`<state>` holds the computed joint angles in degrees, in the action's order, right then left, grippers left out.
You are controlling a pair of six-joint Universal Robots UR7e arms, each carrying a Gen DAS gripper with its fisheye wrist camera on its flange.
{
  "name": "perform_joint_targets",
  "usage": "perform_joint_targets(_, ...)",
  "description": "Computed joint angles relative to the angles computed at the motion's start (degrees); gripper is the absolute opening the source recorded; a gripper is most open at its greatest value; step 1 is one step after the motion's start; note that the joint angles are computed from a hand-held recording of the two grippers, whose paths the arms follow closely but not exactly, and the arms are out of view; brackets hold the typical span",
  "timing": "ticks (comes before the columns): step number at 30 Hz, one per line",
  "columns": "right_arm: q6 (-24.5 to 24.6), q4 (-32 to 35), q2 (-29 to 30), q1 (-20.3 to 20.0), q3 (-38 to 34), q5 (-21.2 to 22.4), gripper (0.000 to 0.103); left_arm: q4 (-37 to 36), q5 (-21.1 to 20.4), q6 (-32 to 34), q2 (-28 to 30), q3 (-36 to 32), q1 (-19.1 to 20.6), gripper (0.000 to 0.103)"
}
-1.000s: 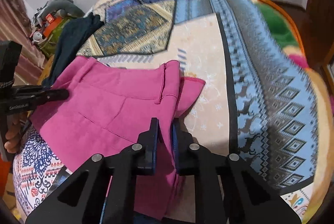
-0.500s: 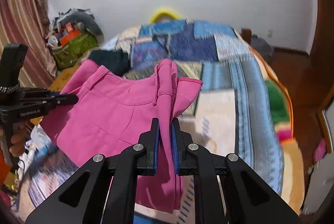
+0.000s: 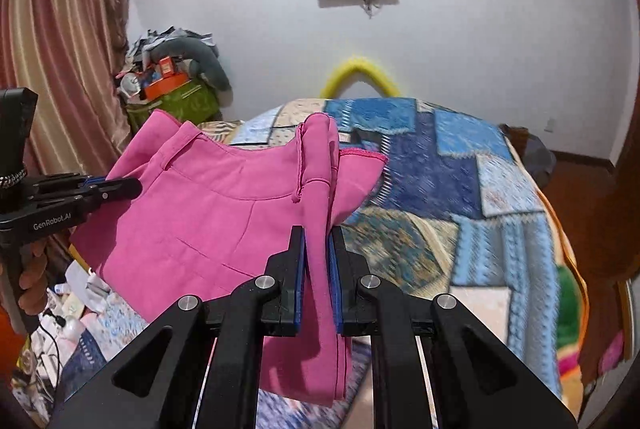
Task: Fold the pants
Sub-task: 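Lift the pink trousers with the right gripper and carry them onto the dark trousers, then lower the pink trousers onto the dark trousers and open the right gripper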
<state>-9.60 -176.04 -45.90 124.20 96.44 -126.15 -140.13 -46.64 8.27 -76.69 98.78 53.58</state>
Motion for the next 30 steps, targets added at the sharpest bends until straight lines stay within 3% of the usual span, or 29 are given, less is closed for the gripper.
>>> perform_joint_targets(8,-0.3,3.0,9.5,-0.3,-9.6,1.8,0.010,-2.2,2.0,1.5,1.7,-3.2,6.8,0.011)
perform_joint_targets(21,3.1,12.3,20.3,-3.4,-19.3,1.5,0.010,2.0,-1.7,-1.4,9.6,-10.8,18.8,0.012)
perform_joint_targets(23,3.1,12.7,20.7,-3.7,-19.4,0.7,0.010,2.8,-1.8,-2.1,10.2,-11.1,19.8,0.017)
perform_joint_targets(25,3.6,13.0,20.6,-4.0,-19.1,0.8,0.012,2.0,-1.7,-1.8,10.5,-11.1,20.5,0.028)
perform_joint_targets(27,3.8,12.6,20.7,-3.8,-18.6,-0.3,0.019,0.7,-1.0,-1.0,10.2,-10.5,20.4,0.032)
perform_joint_targets(30,5.2,13.8,20.7,-3.3,-18.7,-1.8,0.026,0.3,3.1,-0.2,10.1,-9.5,19.3,0.040)
